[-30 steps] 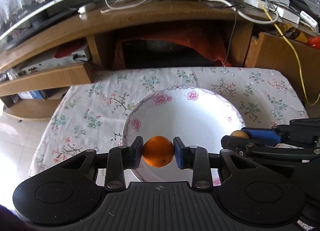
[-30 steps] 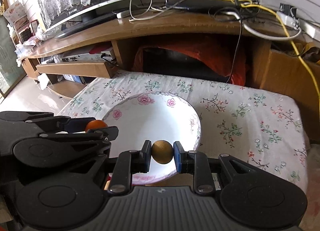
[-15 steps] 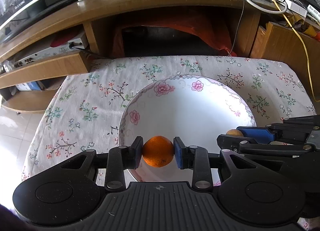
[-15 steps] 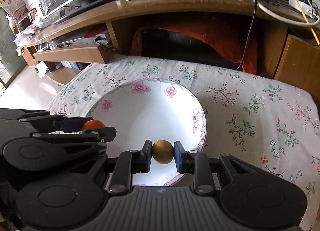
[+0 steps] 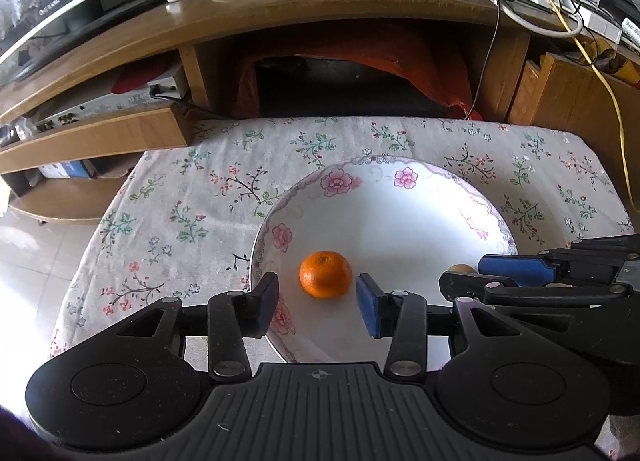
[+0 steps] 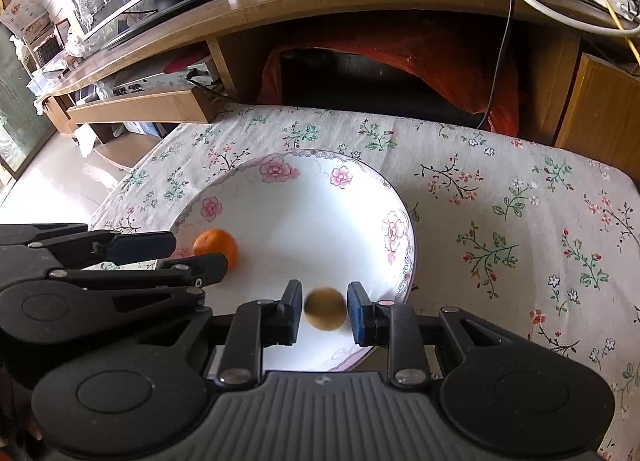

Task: Organize fruits
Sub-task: 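Lower the brown fruit into the bowl and open the right gripper, then grasp the red cherry tomato with the right gripper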

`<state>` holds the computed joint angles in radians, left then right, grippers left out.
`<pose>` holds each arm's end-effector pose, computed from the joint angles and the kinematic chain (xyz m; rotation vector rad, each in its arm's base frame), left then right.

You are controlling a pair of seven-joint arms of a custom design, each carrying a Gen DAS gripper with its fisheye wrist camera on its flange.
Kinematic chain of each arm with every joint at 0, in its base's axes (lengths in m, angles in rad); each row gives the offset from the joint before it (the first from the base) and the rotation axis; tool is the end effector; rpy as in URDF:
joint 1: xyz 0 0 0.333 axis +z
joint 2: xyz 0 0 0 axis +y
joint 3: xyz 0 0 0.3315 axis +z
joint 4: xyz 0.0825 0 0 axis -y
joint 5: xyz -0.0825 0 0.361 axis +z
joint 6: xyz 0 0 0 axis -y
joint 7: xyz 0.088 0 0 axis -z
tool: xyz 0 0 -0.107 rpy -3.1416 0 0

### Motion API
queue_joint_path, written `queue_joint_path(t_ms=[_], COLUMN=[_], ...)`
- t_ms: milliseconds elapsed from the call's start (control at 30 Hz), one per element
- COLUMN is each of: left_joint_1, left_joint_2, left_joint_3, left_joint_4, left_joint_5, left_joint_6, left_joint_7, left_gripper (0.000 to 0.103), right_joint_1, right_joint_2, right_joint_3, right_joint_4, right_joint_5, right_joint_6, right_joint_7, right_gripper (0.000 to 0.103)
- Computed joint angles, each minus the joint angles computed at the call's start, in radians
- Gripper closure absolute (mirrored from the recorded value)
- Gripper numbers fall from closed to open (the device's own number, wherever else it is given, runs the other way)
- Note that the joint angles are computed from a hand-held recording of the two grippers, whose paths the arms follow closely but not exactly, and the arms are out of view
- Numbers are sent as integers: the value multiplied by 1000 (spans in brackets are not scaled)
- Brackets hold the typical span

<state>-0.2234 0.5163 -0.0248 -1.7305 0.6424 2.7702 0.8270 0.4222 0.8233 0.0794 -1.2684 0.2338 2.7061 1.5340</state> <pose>0.6661 -0.1928 0.3641 -1.8015 1.8736 -0.5044 0.7032 0.3524 0.3530 -2.0271 1.4742 -0.1852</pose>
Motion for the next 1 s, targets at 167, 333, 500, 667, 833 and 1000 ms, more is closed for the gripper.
queue_joint_path(t_ms=[167,333,500,667,833,1000], left_joint_1=[-2,-5,-6,-1,5,11], left_joint_2=[-14,-31,-60,-89,-123,-159], left_joint_3=[7,13,17,13,12,9], left_joint_4=[-14,-33,-68,-108,-156,-210], left_joint_5=[9,24,45,65,75,93], left_joint_6=[19,36,65,90,115,131], left_joint_7=[-16,-33,-57,-63,-81,-95], left_gripper=[46,44,38,35,33,31], right_joint_1=[-4,0,3,13,18,17], right_joint_2=[-13,-39,-69,-111,-152,-186], right_joint_3=[3,-4,-6,-18,-19,-8], right_joint_4=[-19,-59,-101,-165,-230,-283], right_joint_5=[6,7,7,1,-5,-3], right_joint_6=[23,55,86,125,152,170], right_joint_7=[-6,-2,6,23,29,26], right_gripper=[71,69,69,69,68,68])
